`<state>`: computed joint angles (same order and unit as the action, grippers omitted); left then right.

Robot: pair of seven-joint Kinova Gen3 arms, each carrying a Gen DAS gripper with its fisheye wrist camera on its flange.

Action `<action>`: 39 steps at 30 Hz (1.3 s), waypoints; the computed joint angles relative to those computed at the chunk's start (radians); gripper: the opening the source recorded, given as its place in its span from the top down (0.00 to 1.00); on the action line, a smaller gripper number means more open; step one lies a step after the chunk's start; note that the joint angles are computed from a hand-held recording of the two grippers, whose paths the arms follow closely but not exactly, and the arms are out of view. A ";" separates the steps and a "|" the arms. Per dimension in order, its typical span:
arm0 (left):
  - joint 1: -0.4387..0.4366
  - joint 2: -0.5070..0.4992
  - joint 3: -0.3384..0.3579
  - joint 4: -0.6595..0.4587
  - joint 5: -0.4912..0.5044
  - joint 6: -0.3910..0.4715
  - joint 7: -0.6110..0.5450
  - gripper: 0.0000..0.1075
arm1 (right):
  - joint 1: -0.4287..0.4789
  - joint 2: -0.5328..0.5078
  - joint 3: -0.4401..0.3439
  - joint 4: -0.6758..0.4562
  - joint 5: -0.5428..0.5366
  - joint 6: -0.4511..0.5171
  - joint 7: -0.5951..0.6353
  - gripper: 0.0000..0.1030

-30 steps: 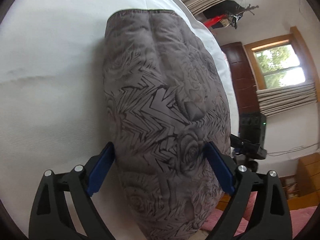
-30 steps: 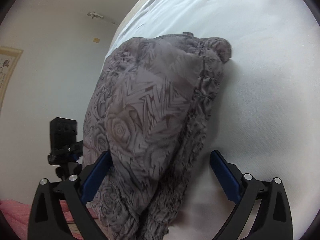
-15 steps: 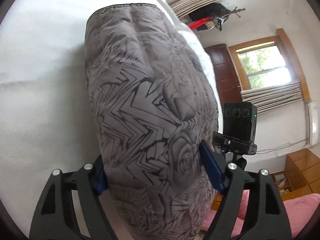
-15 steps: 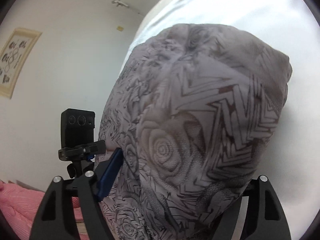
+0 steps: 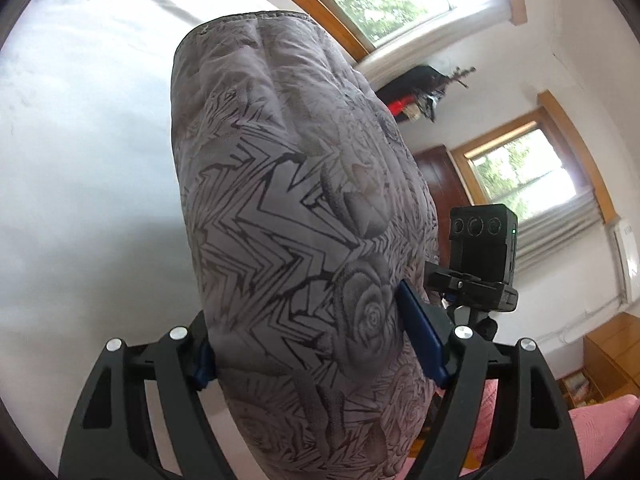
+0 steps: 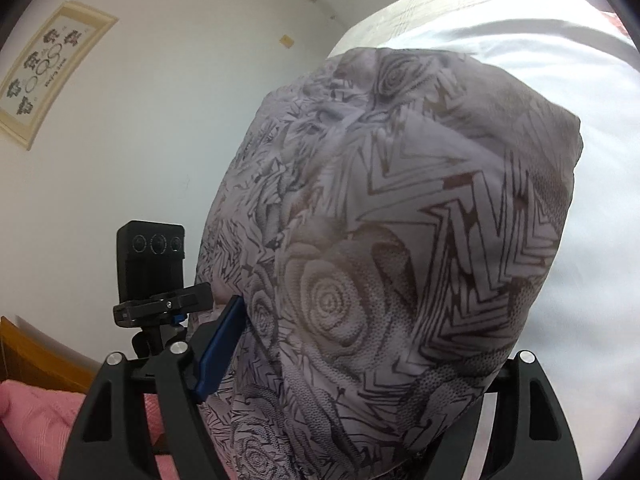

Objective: Fold large clothes

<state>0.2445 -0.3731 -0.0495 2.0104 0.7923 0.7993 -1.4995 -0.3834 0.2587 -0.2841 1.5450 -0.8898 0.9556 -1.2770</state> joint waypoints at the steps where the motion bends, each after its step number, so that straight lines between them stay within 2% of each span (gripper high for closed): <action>1: -0.007 0.005 -0.013 0.003 -0.006 0.001 -0.005 0.30 | -0.012 0.028 0.006 -0.032 0.017 0.011 -0.012 0.25; 5: -0.036 0.031 -0.069 0.017 0.001 0.020 -0.051 0.30 | 0.015 0.094 0.019 -0.083 0.041 0.083 -0.018 0.25; 9: -0.082 0.066 -0.093 0.034 0.016 0.054 -0.094 0.29 | -0.003 0.136 0.004 -0.131 0.061 0.075 -0.075 0.25; 12: -0.107 0.084 -0.086 0.050 0.067 0.048 -0.131 0.27 | 0.020 0.127 -0.001 -0.130 0.062 0.099 -0.078 0.22; 15: -0.124 0.096 -0.050 0.023 0.060 0.050 -0.107 0.25 | 0.050 0.111 -0.007 -0.138 0.100 0.134 -0.080 0.20; 18: -0.160 0.078 -0.118 0.043 0.053 0.129 -0.175 0.22 | 0.078 0.047 0.004 -0.096 0.098 0.170 -0.074 0.20; 20: -0.190 0.067 -0.120 0.046 0.037 0.159 -0.177 0.21 | 0.103 -0.007 0.016 -0.056 0.097 0.196 -0.050 0.20; 24: -0.230 -0.022 -0.103 0.046 -0.027 0.221 -0.108 0.21 | 0.097 -0.123 0.057 0.019 0.118 0.220 -0.050 0.20; 27: -0.228 -0.089 -0.044 0.030 -0.095 0.228 -0.017 0.20 | 0.080 -0.186 0.084 0.076 0.139 0.206 -0.063 0.20; 30: -0.207 -0.105 0.001 0.023 -0.148 0.215 0.051 0.20 | 0.088 -0.202 0.107 0.135 0.126 0.200 -0.064 0.20; 32: -0.206 -0.098 0.044 0.024 -0.201 0.207 0.108 0.19 | 0.072 -0.210 0.107 0.126 0.165 0.197 -0.100 0.20; 35: -0.174 -0.095 0.029 0.047 -0.207 0.177 0.137 0.18 | 0.048 -0.229 0.093 0.103 0.237 0.181 -0.189 0.20; 37: -0.171 -0.109 0.041 0.027 -0.242 0.195 0.191 0.21 | 0.007 -0.251 0.086 0.053 0.312 0.188 -0.270 0.20; 39: -0.177 -0.118 0.083 -0.020 -0.309 0.231 0.254 0.21 | 0.031 -0.293 0.020 0.024 0.389 0.208 -0.352 0.18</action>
